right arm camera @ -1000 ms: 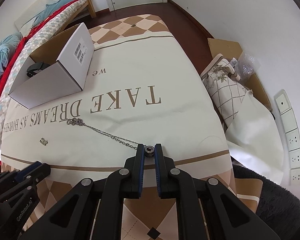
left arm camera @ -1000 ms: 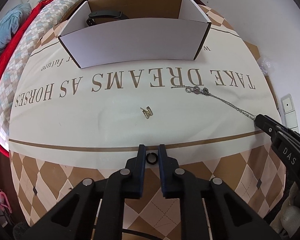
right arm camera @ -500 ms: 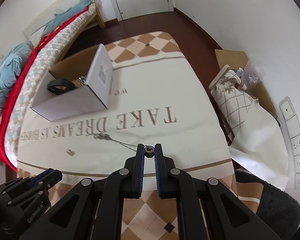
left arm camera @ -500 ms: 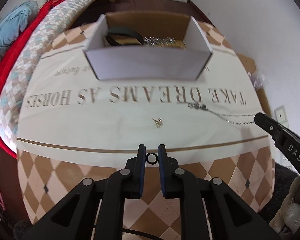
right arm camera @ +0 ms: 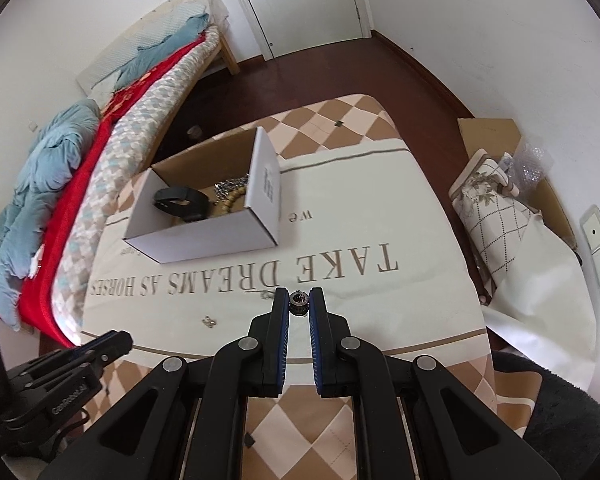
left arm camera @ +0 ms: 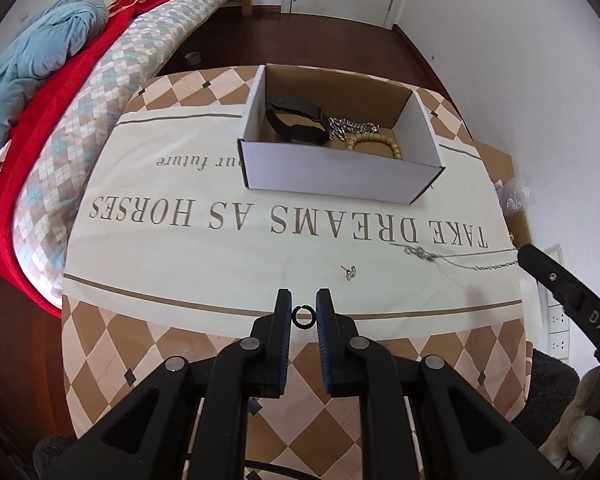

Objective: Organize jewelry
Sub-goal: 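Carry both black rings into the box with the left and right tools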

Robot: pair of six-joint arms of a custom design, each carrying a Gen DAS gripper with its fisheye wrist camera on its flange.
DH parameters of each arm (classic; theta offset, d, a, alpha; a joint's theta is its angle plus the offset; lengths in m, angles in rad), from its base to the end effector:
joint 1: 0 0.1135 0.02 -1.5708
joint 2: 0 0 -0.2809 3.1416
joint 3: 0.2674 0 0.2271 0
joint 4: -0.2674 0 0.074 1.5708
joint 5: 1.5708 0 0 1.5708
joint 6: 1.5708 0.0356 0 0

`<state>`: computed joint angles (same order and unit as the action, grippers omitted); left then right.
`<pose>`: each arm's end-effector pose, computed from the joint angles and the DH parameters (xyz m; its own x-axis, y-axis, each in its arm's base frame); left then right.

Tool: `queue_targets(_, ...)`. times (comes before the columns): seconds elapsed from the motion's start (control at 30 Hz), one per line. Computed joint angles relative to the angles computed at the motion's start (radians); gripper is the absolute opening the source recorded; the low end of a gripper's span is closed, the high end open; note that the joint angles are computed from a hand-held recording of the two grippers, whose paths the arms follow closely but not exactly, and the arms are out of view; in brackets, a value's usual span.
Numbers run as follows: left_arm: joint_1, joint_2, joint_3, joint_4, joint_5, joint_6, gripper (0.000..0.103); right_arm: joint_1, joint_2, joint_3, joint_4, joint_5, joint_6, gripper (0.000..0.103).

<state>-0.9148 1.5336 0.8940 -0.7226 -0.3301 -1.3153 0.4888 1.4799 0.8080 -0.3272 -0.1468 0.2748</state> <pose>0.1576 -0.1858 0.2063 -0.8365 -0.4138 -0.3591 -0.3982 0.9094 -0.1202 0.2292 0.1278 0.2120 -0.8597 -0.1532 -0.4874 -0.3128 0.9120 0.2652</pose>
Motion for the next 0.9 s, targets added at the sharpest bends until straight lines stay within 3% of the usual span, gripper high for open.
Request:
queue_targets(0.3, 0.065, -0.030, 0.119, -0.094, -0.038, 0.093, 0.010, 0.025, -0.042, 0.152, -0.121, -0.027, -0.015, 0.010)
queue_targets(0.6, 0.217, -0.048, 0.267, -0.157, -0.055, 0.298, 0.010, 0.083, 0.027, 0.446, -0.243, -0.034, -0.037, 0.010)
queue_targets(0.77, 0.343, -0.049, 0.303, -0.133, 0.005, 0.409, 0.010, 0.129, 0.132, 0.644, -0.308, -0.027, -0.057, 0.010)
queue_targets(0.9, 0.458, -0.021, 0.291, -0.057, 0.109, 0.492, 0.010, 0.142, 0.253, 0.778, -0.367, -0.050, -0.057, 0.010)
